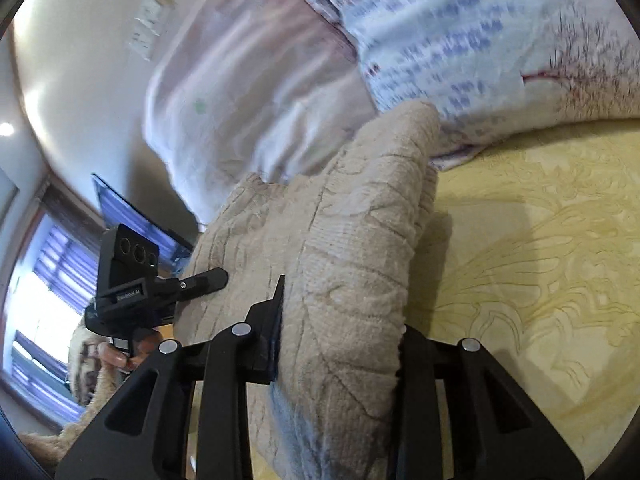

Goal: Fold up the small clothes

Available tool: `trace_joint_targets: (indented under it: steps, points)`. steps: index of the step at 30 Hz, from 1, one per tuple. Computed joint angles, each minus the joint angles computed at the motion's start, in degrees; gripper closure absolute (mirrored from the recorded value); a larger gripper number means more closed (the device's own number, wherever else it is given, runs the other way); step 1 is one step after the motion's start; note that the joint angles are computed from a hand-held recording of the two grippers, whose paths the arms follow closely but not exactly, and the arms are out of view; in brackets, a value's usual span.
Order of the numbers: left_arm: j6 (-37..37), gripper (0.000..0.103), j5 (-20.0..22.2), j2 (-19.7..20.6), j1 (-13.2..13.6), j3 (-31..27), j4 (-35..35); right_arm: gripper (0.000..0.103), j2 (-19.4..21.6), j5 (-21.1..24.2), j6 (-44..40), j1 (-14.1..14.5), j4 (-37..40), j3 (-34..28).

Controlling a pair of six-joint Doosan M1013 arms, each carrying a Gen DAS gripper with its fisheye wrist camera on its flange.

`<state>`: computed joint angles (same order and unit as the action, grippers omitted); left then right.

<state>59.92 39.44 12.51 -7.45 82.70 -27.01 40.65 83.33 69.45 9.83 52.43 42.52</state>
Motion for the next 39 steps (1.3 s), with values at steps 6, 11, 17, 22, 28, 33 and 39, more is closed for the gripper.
trace_joint_targets:
  steps: [6,11,17,22,28,33,39]
  points:
    - [1.35,0.056,-1.79,-0.02,1.06,2.24,-4.18,0.063,2.53,3.0,7.98,-0.79,1.67,-1.95]
    - [-5.67,0.054,-1.52,-2.55,-0.47,2.83,7.4,0.058,0.94,-0.18,7.54,-1.63,2.94,-0.25]
    - [-22.22,0.054,-2.22,-5.54,-8.08,2.24,39.14,0.063,-0.12,-4.65,6.5,-2.33,3.87,1.51]
    - [-19.76,0.054,4.27,-3.07,-11.26,-1.46,44.25,0.091,-1.88,-9.59,2.88,-0.55,-5.3,2.83]
    - [-20.64,0.054,9.97,-0.32,-11.76,-3.56,46.79,0.091,-1.09,-10.23,6.1,0.62,-13.21,1.66]
    - [-23.2,0.052,10.44,-0.6,-12.58,-2.94,50.72,0.083,-4.41,-14.84,1.11,0.55,-13.8,5.51]
    - [-28.94,0.043,15.43,-2.7,-15.46,-0.9,59.81,0.066,-12.36,-21.49,-14.49,-0.03,-9.34,16.28]
